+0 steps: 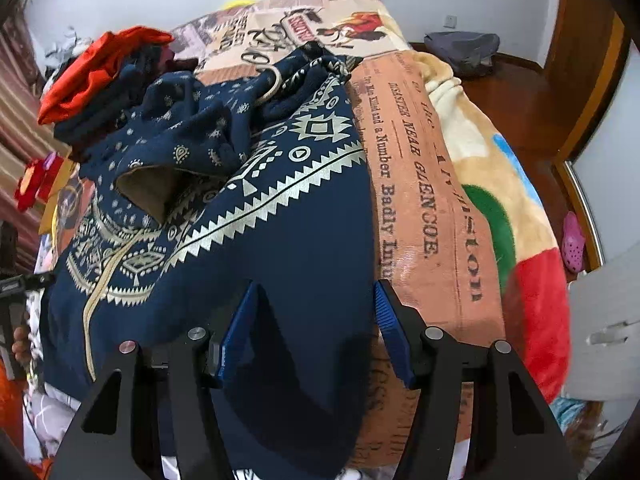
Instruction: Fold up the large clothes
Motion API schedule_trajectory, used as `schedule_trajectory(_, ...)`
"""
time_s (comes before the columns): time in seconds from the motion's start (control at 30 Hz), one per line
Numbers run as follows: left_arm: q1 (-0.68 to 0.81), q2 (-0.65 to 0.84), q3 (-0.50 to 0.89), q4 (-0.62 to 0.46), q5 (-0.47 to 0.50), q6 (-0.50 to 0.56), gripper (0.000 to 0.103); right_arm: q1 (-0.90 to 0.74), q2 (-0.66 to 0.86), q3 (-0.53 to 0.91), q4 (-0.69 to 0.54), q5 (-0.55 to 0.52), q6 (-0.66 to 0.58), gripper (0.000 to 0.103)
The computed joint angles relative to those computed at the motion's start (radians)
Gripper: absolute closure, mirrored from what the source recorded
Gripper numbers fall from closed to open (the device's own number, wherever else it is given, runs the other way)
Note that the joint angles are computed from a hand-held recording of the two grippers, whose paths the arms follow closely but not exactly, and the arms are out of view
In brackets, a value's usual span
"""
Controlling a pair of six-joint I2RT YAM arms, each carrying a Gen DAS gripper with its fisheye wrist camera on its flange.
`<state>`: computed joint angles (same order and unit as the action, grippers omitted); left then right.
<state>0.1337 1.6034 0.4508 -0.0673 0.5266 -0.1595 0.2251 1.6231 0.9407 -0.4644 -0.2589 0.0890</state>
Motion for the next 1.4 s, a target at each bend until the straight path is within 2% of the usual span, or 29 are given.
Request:
schedule_trajectory(0.07, -0.04, -0.049, -0.024, 0.012, -0.025, -0.006, 0.042, 0.006, -0.01, -0.017, 0.044, -0.024, 0.027, 0.045)
schedule_trajectory(0.1, -0.064, -0.075, -0.029, 0.013, -0.042, -0.013, 0.054, 0.01, -0.012, -0.021, 0.058, -0.031, 0.038, 0.051)
schedule_trajectory(0.13, -0.088, -0.104, -0.032, 0.007, -0.066, -0.019, 0.072, 0.015, -0.013, -0.021, 0.068, -0.04, 0.048, 0.066)
schedule_trajectory(0.17, -0.105, -0.126, -0.025, -0.006, -0.094, -0.021, 0.082, 0.025, -0.015, -0.02, 0.069, -0.03, 0.051, 0.074)
schedule_trajectory(0.2, -0.118, -0.146, -0.016, -0.018, -0.116, -0.022, 0.098, 0.033, -0.019, -0.012, 0.066, -0.021, 0.047, 0.085)
schedule_trajectory(0.23, -0.104, -0.165, 0.003, -0.035, -0.106, -0.016, 0.098, 0.033, -0.022, -0.006, 0.063, -0.039, 0.035, 0.093)
schedule_trajectory(0.4, -0.009, -0.246, 0.08, -0.046, -0.023, -0.051, 0.098, 0.063, -0.078, 0.052, 0.078, -0.027, 0.031, 0.093)
schedule_trajectory(0.47, -0.002, -0.255, 0.119, -0.028, -0.049, -0.079, 0.098, 0.062, -0.07, 0.085, 0.098, -0.019, 0.039, 0.093)
schedule_trajectory(0.57, -0.016, -0.225, 0.161, -0.003, -0.148, -0.093, 0.098, 0.041, -0.026, 0.123, 0.142, -0.025, 0.084, 0.093)
schedule_trajectory(0.73, -0.073, -0.01, 0.22, 0.086, -0.312, -0.1, 0.096, 0.009, 0.098, 0.153, 0.196, -0.009, 0.121, 0.093)
schedule_trajectory(0.83, -0.074, 0.12, 0.259, 0.083, -0.314, -0.104, 0.096, 0.007, 0.166, 0.164, 0.194, -0.008, 0.125, 0.091)
schedule_trajectory(0.97, -0.048, 0.15, 0.231, 0.099, -0.238, -0.093, 0.094, 0.008, 0.145, 0.116, 0.207, -0.006, 0.1, 0.087)
schedule_trajectory(1.03, -0.031, 0.118, 0.225, 0.053, -0.207, -0.068, 0.08, 0.0, 0.114, 0.114, 0.168, -0.014, 0.077, 0.084)
schedule_trajectory(1.07, -0.027, 0.098, 0.219, 0.033, -0.204, -0.056, 0.076, -0.006, 0.096, 0.116, 0.139, -0.016, 0.063, 0.083)
schedule_trajectory(1.13, -0.023, 0.045, 0.197, 0.008, -0.219, -0.033, 0.06, -0.021, 0.07, 0.119, 0.1, -0.021, 0.043, 0.082)
schedule_trajectory(1.27, -0.018, -0.062, 0.135, -0.024, -0.235, -0.006, 0.054, -0.059, 0.024, 0.104, 0.044, -0.079, 0.018, 0.078)
schedule_trajectory(1.33, -0.005, -0.094, 0.106, -0.036, -0.209, 0.001, 0.049, -0.064, 0.006, 0.088, 0.031, -0.087, 0.013, 0.068)
schedule_trajectory(1.4, 0.002, -0.101, 0.093, -0.055, -0.194, 0.006, 0.047, -0.059, -0.027, 0.057, 0.027, -0.073, 0.002, 0.065)
